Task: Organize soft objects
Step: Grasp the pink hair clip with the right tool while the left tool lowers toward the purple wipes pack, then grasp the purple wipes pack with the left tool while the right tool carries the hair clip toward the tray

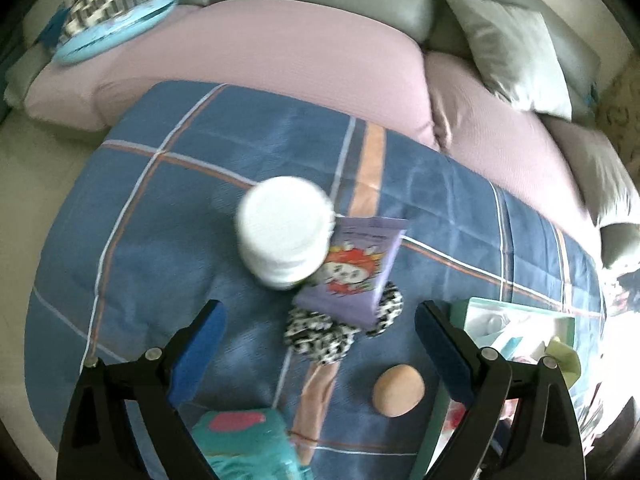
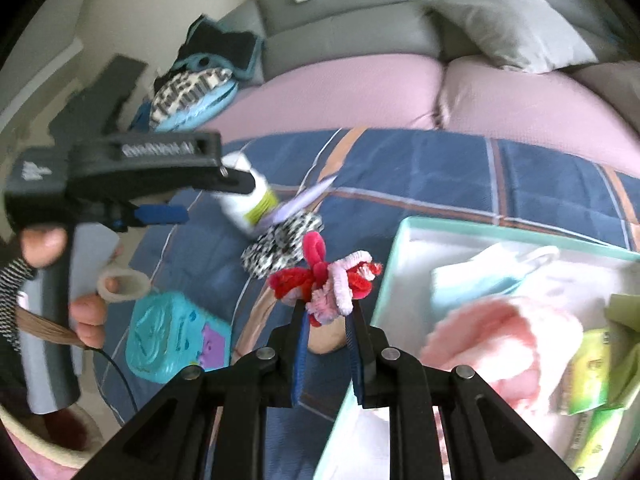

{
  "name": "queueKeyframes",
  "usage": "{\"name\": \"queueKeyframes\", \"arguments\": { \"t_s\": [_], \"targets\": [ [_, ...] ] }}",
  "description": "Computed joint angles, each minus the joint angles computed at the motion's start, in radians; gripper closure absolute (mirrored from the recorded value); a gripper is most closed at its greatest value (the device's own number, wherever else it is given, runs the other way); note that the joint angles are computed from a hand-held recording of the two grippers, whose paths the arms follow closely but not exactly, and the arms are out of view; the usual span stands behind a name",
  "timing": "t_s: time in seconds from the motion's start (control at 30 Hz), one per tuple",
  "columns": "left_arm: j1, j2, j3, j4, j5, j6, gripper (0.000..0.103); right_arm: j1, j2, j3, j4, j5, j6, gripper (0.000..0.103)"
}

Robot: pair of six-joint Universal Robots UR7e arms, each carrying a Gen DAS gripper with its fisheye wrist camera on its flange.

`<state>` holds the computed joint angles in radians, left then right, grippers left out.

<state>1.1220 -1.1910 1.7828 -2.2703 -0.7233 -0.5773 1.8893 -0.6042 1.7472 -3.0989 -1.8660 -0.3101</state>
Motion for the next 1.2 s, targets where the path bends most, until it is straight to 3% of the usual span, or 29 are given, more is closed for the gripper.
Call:
{"name": "queueKeyframes", "arguments": {
  "t_s": [0.13, 0.23, 0.3, 0.47, 0.57, 0.63, 0.73, 0.8, 0.9, 1.2],
  "targets": [
    [-0.002, 0.064, -0.070, 0.078, 0.016, 0.020, 0.010, -0.007, -0.030, 0.021, -0.047, -0.017, 0.010, 0.084],
    [-0.005, 0.117, -0.125, 0.169, 0.066, 0.013, 0.011, -0.020, -0.054, 0.035, -0.071, -0.006, 0.027, 0.084],
    [-0.006, 0.149, -0.162, 0.234, 0.095, 0.000, 0.025, -0.028, -0.065, 0.041, -0.080, -0.002, 0.032, 0.084],
    [0.005, 0.201, -0.221, 0.293, 0.090, -0.001, 0.035, -0.038, -0.088, 0.052, -0.089, 0.005, 0.046, 0.084],
    [0.006, 0.224, -0.241, 0.326, 0.113, -0.013, 0.051, -0.042, -0.096, 0.057, -0.095, 0.012, 0.047, 0.084],
    [0.006, 0.234, -0.251, 0.347, 0.131, -0.028, 0.054, -0.043, -0.102, 0.061, -0.098, 0.015, 0.049, 0.084],
    [0.003, 0.244, -0.254, 0.367, 0.161, -0.044, 0.063, -0.046, -0.101, 0.061, -0.100, 0.020, 0.048, 0.084],
    [0.001, 0.247, -0.252, 0.364, 0.177, -0.044, 0.076, -0.047, -0.102, 0.059, -0.099, 0.021, 0.048, 0.084],
    [0.007, 0.252, -0.252, 0.335, 0.178, -0.043, 0.084, -0.050, -0.108, 0.065, -0.106, 0.027, 0.049, 0.084],
    [-0.012, 0.228, -0.225, 0.272, 0.222, -0.027, 0.094, -0.062, -0.141, 0.097, -0.135, 0.044, 0.069, 0.084]
  ]
}}
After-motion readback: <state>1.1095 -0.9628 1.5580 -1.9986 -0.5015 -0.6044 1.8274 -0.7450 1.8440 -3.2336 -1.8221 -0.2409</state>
